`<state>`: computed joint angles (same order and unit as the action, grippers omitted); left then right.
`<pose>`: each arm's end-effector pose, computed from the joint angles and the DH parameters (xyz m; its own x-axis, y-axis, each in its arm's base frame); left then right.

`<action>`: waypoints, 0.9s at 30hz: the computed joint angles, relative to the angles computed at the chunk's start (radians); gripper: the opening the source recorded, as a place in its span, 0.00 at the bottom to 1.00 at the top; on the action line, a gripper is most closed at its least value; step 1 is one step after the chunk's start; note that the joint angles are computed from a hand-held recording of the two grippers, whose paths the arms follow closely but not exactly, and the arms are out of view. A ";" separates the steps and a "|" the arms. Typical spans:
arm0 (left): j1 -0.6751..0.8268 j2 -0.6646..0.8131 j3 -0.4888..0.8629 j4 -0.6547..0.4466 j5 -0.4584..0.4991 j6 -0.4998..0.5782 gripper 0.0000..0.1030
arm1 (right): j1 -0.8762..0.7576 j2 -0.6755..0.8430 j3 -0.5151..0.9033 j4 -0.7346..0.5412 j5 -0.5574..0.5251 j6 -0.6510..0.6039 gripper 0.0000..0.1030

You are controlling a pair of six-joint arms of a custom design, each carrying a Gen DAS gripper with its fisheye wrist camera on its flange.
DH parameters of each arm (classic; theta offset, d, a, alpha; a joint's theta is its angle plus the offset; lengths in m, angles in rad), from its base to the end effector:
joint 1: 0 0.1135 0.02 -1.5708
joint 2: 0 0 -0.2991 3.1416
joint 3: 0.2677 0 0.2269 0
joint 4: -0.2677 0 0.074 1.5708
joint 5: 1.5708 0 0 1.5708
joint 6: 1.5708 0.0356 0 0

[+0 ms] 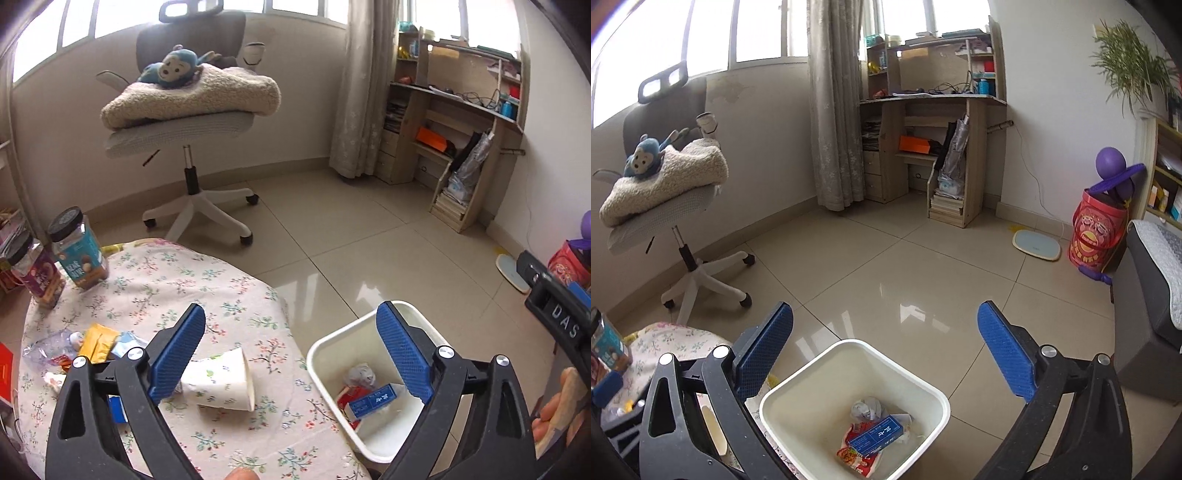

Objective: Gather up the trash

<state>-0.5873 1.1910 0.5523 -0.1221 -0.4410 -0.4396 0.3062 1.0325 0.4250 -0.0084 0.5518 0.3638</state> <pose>0.1728 -0.0968 0.2358 -0.6231 -0.0475 -0.7807 -0.0237 0.9988 -0.0419 0.1637 0.0322 0.2344 -0.4609 0.1721 -0.8706 0.3374 0.9413 0.0074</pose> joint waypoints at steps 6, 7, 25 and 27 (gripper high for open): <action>0.152 -0.152 -0.067 -0.037 -0.012 0.064 0.92 | 0.296 0.100 0.051 -0.054 0.218 0.102 0.93; 0.181 -0.174 -0.082 -0.037 -0.010 0.079 0.92 | 0.341 0.123 0.061 -0.060 0.248 0.117 0.93; 1.310 -0.014 -0.214 0.167 0.572 0.578 0.94 | 0.742 0.578 0.367 -0.151 0.328 0.273 0.93; 1.444 0.114 -0.165 0.154 0.640 0.603 0.94 | 0.752 0.622 0.405 -0.152 0.308 0.267 0.93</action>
